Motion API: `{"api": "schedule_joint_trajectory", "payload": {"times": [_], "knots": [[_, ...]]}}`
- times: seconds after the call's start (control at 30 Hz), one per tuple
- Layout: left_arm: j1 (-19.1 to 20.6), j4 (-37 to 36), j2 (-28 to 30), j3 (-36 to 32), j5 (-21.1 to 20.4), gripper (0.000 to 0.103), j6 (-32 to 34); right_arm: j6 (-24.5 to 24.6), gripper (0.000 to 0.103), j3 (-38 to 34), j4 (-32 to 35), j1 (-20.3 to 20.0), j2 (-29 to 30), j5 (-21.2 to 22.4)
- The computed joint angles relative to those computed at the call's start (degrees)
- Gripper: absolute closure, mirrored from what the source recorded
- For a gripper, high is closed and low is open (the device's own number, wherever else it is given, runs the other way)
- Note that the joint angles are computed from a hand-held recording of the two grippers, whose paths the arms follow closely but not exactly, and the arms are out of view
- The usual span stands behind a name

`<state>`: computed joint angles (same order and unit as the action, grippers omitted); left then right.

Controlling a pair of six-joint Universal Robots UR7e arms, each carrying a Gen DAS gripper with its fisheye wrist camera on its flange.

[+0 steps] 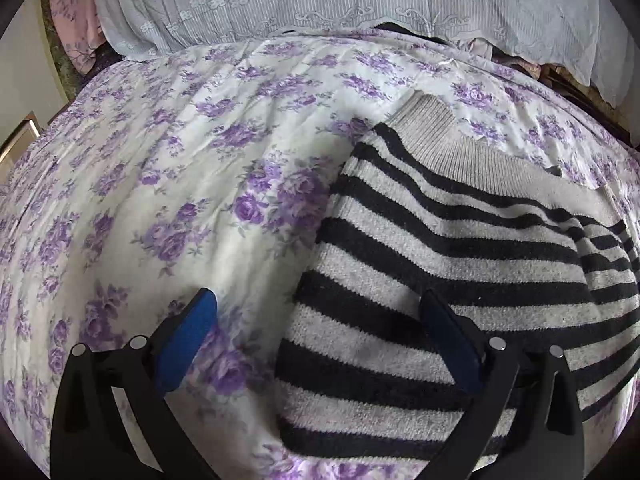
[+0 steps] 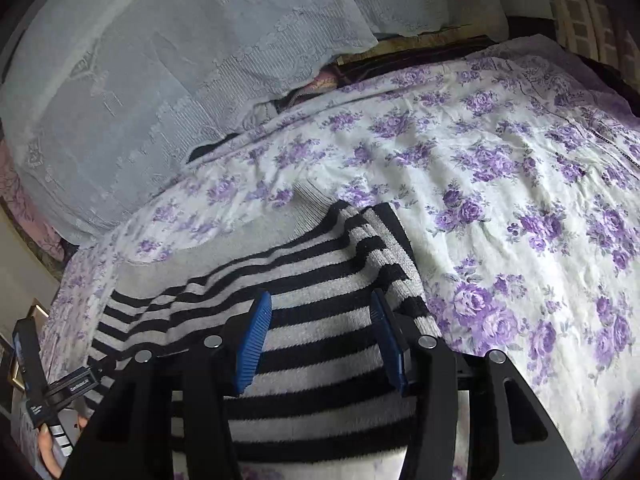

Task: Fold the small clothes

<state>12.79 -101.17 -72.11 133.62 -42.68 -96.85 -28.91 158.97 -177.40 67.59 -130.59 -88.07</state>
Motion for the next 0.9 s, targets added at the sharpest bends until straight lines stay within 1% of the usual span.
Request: {"api": "schedule_joint_trajectory", "payload": {"times": [0.07, 0.1, 0.13, 0.17, 0.2, 0.23, 0.27, 0.3, 0.33, 0.4, 0.43, 0.47, 0.5, 0.53, 0.6, 0.63, 0.67, 0.7, 0.73, 0.77, 0.8, 0.83, 0.87, 0.9], "knots": [[-3.8, 1.6, -1.7, 0.9, 1.0, 0.005, -2.5, -2.3, 0.051, 1.2, 5.9, -3.7, -8.0, 4.0], [-5.4, 1.3, -2.3, 1.5, 1.4, 0.005, -2.7, -3.2, 0.051, 1.4, 8.7, -5.3, -10.5, 5.4], [-6.5, 1.7, -2.0, 1.5, 1.4, 0.005, -3.1, -3.5, 0.051, 1.4, 10.0, -5.3, -10.7, 4.7], [-6.6, 2.8, -0.7, 0.8, 0.9, 0.005, -3.4, -3.3, 0.051, 1.2, 9.4, -4.1, -8.5, 2.0], [-5.4, 4.0, 1.3, -0.4, -0.3, 0.005, -2.7, -2.7, 0.05, 0.9, 7.1, -2.4, -4.6, -1.5], [-2.9, 4.0, 3.6, -1.5, -2.3, 0.004, -0.7, -2.9, 0.05, 0.9, 5.2, -1.9, -1.4, -3.1], [-1.8, 1.8, 4.4, -1.0, -3.0, 0.004, 0.4, -4.0, 0.05, 1.4, 2.1, -1.6, 0.5, -3.8], [-2.1, 1.4, 3.8, -0.4, -2.5, 0.004, -0.9, -4.0, 0.05, 1.5, 0.4, -0.1, 1.6, -5.5], [-2.8, 1.8, 2.9, -0.4, -2.5, 0.004, -1.5, -3.9, 0.05, 1.8, 0.0, 0.2, 1.0, -5.4], [-4.4, 3.0, 2.0, -0.3, -1.9, 0.004, -3.7, -3.4, 0.05, 2.5, 0.9, -0.7, -2.7, -2.6], [-5.5, 3.1, 1.7, -0.5, -1.1, 0.005, -4.3, -3.5, 0.05, 2.7, 1.7, -0.5, -4.4, -1.0], [-6.2, 2.0, 1.6, -0.8, -0.2, 0.005, -3.9, -3.1, 0.05, 2.7, 0.2, 1.9, -3.6, -1.7], [-6.7, -0.1, 1.8, -1.3, 0.6, 0.005, -2.7, -2.6, 0.05, 2.5, -3.2, 6.0, -0.4, -4.5], [-6.8, -3.3, 2.7, -2.0, 1.3, 0.005, -0.2, -2.2, 0.05, 2.1, -7.3, 10.8, 4.2, -8.1], [-5.6, -9.0, 6.8, -4.7, 1.4, 0.005, 7.0, -1.5, 0.05, 0.3, -13.1, 18.8, 13.4, -14.6], [-4.9, -9.8, 9.6, -6.8, 1.5, 0.005, 9.5, -1.0, 0.047, -0.7, -16.2, 21.9, 18.0, -17.5], [-4.2, -8.5, 13.0, -9.4, 2.0, 0.005, 11.2, -1.2, 0.044, -1.5, -19.6, 24.1, 22.5, -20.1], [-3.8, -6.5, 15.5, -11.3, 2.5, 0.005, 11.6, -2.1, 0.038, -2.4, -23.6, 25.6, 27.5, -23.0], [-3.1, -4.5, 18.4, -12.9, 3.0, 0.005, 11.8, -3.2, 0.035, -2.8, -27.7, 26.0, 32.1, -25.3], [-2.2, -4.6, 20.6, -13.3, 3.0, 0.004, 12.4, -3.8, 0.035, -3.2, -29.8, 25.0, 35.6, -27.2], [-1.4, -7.0, 21.8, -12.2, 3.2, 0.004, 13.3, -4.6, 0.031, -3.4, -29.4, 22.6, 37.5, -27.9], [-1.7, -11.9, 21.2, -9.6, 4.3, 0.004, 12.5, -3.6, 0.03, -3.8, -26.6, 20.3, 37.1, -26.3], [-1.1, -14.6, 19.7, -8.5, 3.6, 0.004, 14.1, -2.3, 0.03, -4.0, -24.0, 19.9, 34.3, -24.0], [-0.5, -17.0, 18.6, -7.8, 2.8, 0.004, 15.7, -1.7, 0.03, -4.1, -22.2, 19.7, 32.7, -23.3]]}}
